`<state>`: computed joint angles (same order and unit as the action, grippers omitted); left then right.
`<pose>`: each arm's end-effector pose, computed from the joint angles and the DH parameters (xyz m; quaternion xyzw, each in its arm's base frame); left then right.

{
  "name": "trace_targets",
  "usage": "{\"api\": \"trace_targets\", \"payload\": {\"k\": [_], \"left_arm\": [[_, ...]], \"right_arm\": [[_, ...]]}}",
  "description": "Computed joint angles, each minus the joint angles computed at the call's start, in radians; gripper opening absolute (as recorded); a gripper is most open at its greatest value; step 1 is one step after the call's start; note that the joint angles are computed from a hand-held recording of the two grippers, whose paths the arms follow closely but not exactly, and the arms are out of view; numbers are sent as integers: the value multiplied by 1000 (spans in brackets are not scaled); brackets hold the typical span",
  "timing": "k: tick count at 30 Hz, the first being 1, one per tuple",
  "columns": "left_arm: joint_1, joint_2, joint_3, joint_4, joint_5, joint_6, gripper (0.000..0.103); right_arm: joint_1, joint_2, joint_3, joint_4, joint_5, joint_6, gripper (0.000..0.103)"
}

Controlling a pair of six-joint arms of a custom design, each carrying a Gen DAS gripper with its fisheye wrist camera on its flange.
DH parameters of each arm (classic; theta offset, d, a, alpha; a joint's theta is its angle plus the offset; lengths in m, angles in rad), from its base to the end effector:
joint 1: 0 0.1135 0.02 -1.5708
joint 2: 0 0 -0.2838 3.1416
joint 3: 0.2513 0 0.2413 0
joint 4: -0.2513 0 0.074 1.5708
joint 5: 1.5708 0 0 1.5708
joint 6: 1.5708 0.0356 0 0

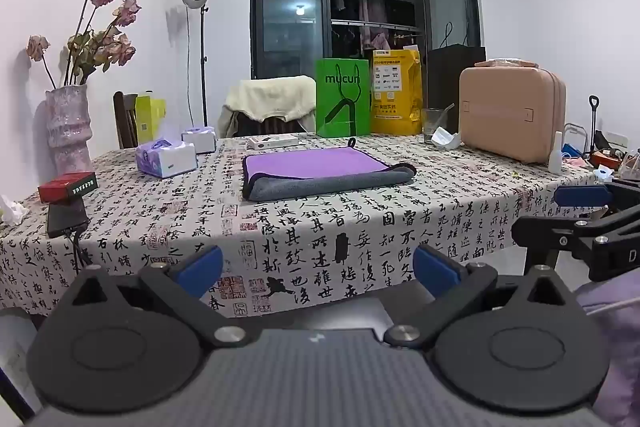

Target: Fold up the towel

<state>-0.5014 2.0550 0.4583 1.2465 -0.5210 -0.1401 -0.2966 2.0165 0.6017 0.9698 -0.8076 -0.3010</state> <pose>0.2756 -0.1308 0.0935 -0.0029 0.8055 0.0257 0.5921 0.3202 -0.0710 0.1056 -0.2114 0.7772 0.1731 0.5668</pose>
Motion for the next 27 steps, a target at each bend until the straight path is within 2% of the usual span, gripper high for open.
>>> {"api": "trace_targets", "payload": {"k": [27], "left_arm": [[1,-15,-11,-1,0,10,103]], "right_arm": [[1,7,4,-3,2,-2,103]]}}
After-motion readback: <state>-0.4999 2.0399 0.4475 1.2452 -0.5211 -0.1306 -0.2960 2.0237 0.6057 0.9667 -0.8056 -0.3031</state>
